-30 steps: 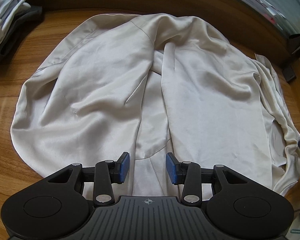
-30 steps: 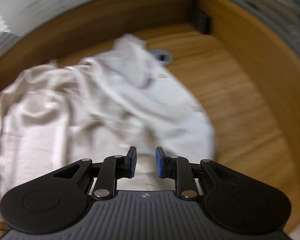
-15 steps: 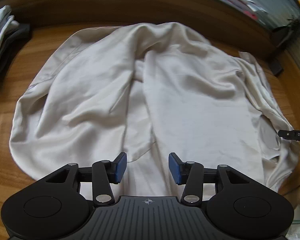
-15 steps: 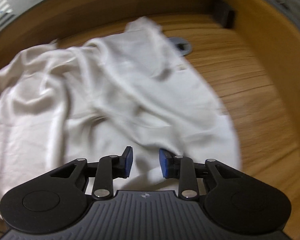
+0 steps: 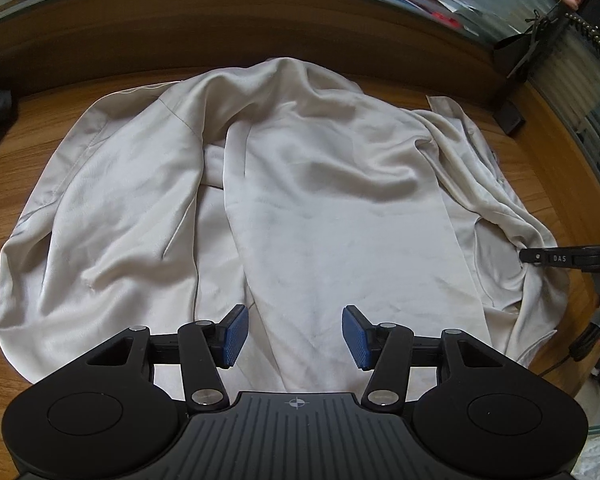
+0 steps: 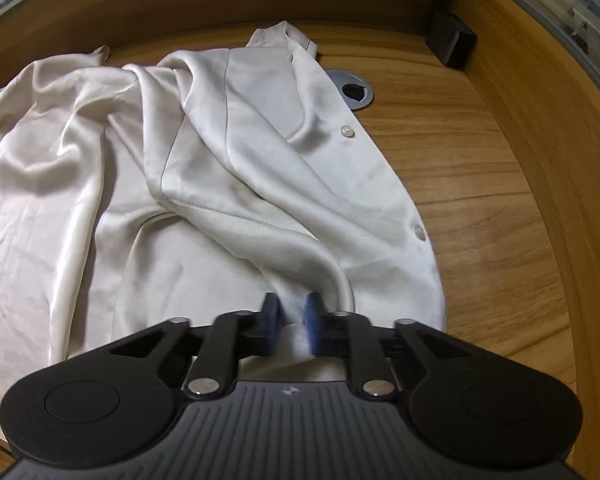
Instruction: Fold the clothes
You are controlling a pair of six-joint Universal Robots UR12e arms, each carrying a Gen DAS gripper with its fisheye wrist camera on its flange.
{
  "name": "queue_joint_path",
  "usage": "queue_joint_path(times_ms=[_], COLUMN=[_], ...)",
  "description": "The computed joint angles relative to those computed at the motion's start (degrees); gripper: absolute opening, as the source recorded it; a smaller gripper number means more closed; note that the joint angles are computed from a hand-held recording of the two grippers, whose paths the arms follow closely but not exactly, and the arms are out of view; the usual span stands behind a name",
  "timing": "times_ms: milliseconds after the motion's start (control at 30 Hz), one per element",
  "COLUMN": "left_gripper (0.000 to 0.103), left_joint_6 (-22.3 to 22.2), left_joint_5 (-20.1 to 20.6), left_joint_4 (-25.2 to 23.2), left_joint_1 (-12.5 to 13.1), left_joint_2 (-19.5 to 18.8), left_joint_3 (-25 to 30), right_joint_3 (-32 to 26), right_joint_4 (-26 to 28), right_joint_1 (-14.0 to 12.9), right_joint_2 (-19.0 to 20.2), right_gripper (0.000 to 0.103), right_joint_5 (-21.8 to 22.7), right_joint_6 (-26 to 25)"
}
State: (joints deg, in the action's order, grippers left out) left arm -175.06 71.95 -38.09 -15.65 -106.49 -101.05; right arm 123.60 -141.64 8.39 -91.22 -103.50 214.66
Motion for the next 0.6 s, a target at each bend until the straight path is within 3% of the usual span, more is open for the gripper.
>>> queue_joint_path(times_ms=[67, 200, 433, 533, 600], left_gripper=[0.055, 0.055, 0.055, 0.055, 0.055], left_joint_6=[-0.2, -0.8, -1.2, -1.2, -1.4], left_joint_5=[0.0, -0.2, -0.7, -0.6, -0.6], left_joint_4=[0.2, 0.9, 1.0, 1.2, 1.2], left_joint_1=[0.1, 0.2, 0.4, 0.4, 0.5], left_joint_2=[0.2, 0.3, 0.6, 0.6, 0.7], left_joint_3=[-0.2, -0.5, -0.8, -0.9, -1.0], right_joint_3=[0.2, 1.4, 5.8, 6.9, 6.2], right_joint_4=[-0.2, -4.2, -23.9, -27.9, -22.8], right_joint_1=[-0.5, -2.1, -7.3, -8.6, -7.9], right_joint_2=[-0.6, -3.2, -7.8, -8.7, -9.7], right_gripper=[0.003, 0.003, 0.003, 0.003, 0.004], right_joint_5=[1.3, 7.9, 27.3, 28.4, 23.7], right_joint_6=[0.1, 2.0, 9.8, 13.8, 13.2])
